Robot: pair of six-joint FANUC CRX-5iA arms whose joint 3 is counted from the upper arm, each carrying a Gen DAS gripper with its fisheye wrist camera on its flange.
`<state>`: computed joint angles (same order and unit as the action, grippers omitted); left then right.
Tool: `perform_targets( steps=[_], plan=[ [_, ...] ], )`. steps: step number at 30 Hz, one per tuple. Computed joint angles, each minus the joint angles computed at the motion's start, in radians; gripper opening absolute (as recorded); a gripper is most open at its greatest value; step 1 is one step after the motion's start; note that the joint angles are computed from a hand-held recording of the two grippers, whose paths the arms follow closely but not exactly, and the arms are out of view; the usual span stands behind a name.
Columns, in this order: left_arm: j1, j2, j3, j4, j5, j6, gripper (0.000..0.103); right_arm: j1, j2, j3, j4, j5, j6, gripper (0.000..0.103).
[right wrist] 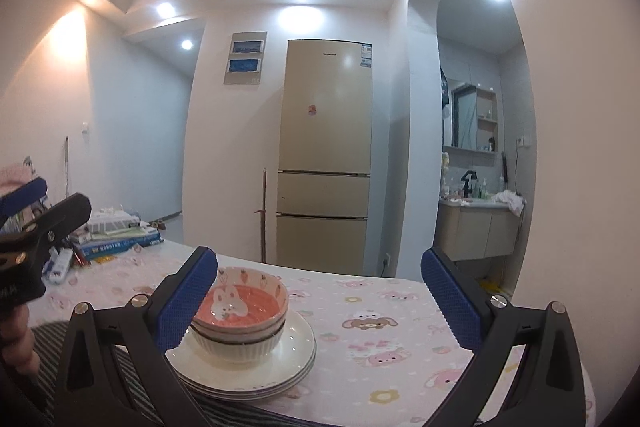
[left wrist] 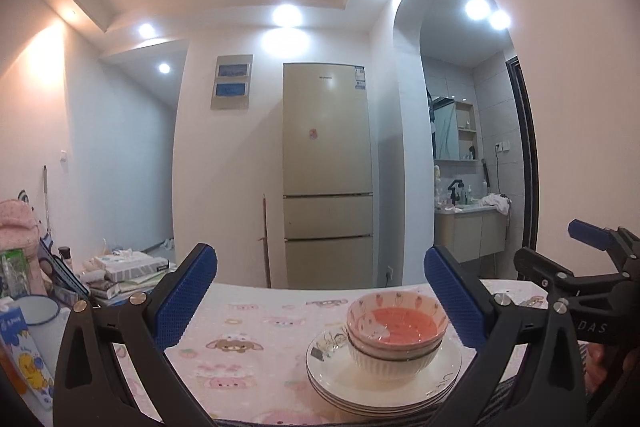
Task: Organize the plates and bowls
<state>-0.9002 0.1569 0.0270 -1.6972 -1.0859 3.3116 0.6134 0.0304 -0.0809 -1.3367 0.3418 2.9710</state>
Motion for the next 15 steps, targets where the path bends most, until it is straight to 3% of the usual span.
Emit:
perform_targets(
  steps=[5, 11, 15],
  plan=[
    [0.011, 0.024, 0.001, 0.005, -0.006, 0.024, 0.103, -0.024, 0.008, -0.003, -0.05, -0.053, 0.023, 0.103],
    [0.021, 0.042, 0.005, 0.026, 0.017, 0.015, 0.103, 0.005, 0.021, -0.038, 0.076, -0.009, -0.148, 0.103],
    [0.017, 0.043, -0.005, 0.017, 0.018, 0.031, 0.103, -0.026, 0.029, -0.027, 0.034, -0.047, -0.128, 0.103]
  ],
)
